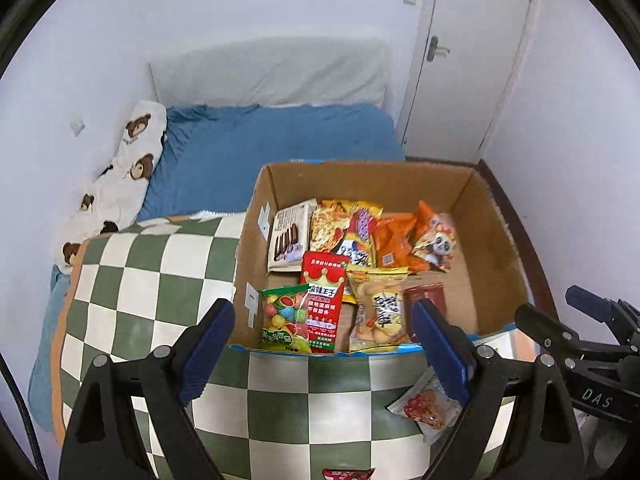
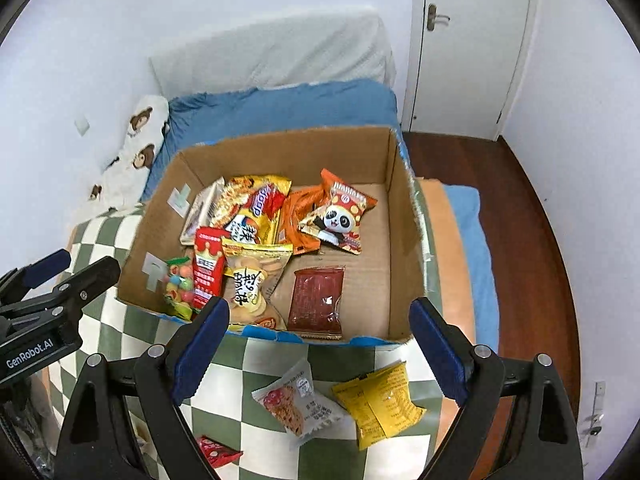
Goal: Organize snacks
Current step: 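Grasp the yellow packet with the right tool while the left tool grasps the white oat cookie pack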
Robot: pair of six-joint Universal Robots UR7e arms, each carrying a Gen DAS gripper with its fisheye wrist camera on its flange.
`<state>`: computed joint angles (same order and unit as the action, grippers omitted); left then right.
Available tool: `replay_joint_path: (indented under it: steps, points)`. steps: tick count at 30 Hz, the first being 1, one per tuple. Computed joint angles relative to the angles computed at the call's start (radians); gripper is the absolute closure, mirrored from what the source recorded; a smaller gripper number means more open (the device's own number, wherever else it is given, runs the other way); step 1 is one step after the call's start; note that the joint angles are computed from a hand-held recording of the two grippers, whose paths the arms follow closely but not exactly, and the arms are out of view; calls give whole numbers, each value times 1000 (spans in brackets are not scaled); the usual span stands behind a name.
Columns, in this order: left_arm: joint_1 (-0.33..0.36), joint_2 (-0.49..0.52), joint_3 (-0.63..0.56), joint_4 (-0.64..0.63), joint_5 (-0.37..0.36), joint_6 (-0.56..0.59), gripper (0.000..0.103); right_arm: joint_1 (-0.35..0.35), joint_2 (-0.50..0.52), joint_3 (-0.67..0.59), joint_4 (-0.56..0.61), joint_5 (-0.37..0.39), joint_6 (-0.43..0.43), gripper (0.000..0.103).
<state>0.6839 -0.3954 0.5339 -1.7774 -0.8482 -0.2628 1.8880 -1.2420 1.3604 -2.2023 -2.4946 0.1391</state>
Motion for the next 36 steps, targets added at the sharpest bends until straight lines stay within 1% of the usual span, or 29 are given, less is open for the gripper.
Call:
replay_joint_path:
  steps: [5, 8, 12, 15, 17, 19, 20, 21, 23, 24, 25, 27, 30, 31, 33, 36]
  points:
    - [-18, -50, 82, -53, -4, -4, 12, 39, -29, 26, -47, -18, -4, 10]
    - [-24, -82, 131, -69, -16, -21, 12, 56, -44, 40, -59, -9, 1, 10]
    - [-29, -141, 232, -68, -19, -64, 12, 64, -87, 82, -29, 17, 55, 10]
    - [-24, -189, 329, -45, -23, -119, 12, 41, -134, 132, 21, 52, 120, 10]
    - [-14, -213, 383, -3, -38, -164, 12, 17, -163, 170, 56, 62, 161, 10]
    - [2, -224, 422, 63, -57, -222, 12, -23, -192, 208, 104, 84, 203, 10]
    - [9, -227, 434, 95, -73, -252, 12, -42, -201, 224, 117, 90, 211, 10]
    - [21, -224, 439, 128, -105, -285, 12, -66, -207, 240, 132, 91, 216, 10]
    - [37, -219, 450, 156, -160, -332, 12, -111, -216, 263, 156, 109, 219, 10]
    - [47, -209, 445, 163, -203, -349, 12, -135, -216, 274, 152, 121, 207, 10]
    - [52, -197, 435, 173, -230, -362, 12, -158, -212, 285, 149, 123, 196, 10]
    - [58, -166, 405, 185, -281, -374, 12, -201, -199, 299, 142, 125, 168, 10]
    - [64, -103, 328, 219, -348, -383, 12, -251, -188, 313, 123, 163, 137, 11]
    - [65, -77, 291, 238, -363, -387, 13, -262, -188, 324, 113, 165, 132, 20]
    - [65, -37, 236, 252, -380, -389, 13, -275, -200, 346, 96, 201, 125, 30]
    - [69, 28, 140, 286, -426, -408, 12, -267, -221, 384, 90, 220, 132, 32]
